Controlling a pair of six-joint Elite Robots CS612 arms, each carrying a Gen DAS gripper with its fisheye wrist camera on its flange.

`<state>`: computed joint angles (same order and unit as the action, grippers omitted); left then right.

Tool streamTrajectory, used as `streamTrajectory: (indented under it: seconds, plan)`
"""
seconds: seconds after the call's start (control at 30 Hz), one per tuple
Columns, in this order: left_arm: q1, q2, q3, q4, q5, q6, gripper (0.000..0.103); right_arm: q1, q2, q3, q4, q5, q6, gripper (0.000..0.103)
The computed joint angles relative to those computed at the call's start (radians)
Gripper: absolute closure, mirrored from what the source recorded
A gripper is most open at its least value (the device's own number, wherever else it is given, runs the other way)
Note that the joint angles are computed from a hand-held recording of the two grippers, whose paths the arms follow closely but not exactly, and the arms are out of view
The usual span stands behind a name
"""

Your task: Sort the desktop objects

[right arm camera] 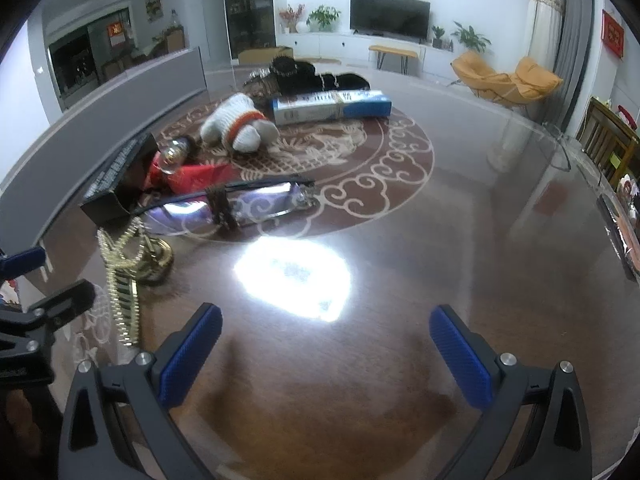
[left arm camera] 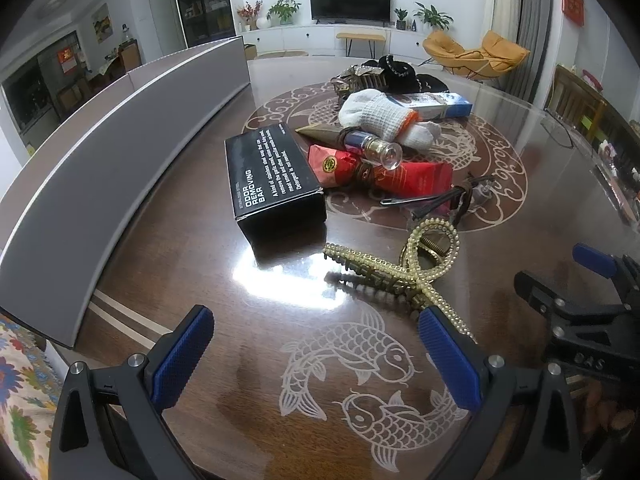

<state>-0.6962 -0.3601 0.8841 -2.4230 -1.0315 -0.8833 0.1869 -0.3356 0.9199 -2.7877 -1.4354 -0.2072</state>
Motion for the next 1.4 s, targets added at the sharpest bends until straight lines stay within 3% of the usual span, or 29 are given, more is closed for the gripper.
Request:
streamTrajectory:
  seconds: [0.3,0.5,1.07,1.4]
  plan:
    - [-0.001,0.020,-0.045,0.076,0.037,-0.001,0.000,0.010,0.095,-0.204,0.135,0.010,-0.023,0.000]
    - [-0.005,0.040,-0.092,0.167,0.061,-0.007,0.000,0.012,0.099,-0.214,0.141,0.008,-0.023,0.000]
    - [-0.014,0.056,-0.135,0.263,0.119,-0.016,0.000,0.012,0.100,-0.215,0.141,0.008,-0.022,0.000]
    - [-0.011,0.035,-0.088,0.210,0.095,-0.020,0.000,0.012,0.101,-0.217,0.142,0.008,-0.022,0.000]
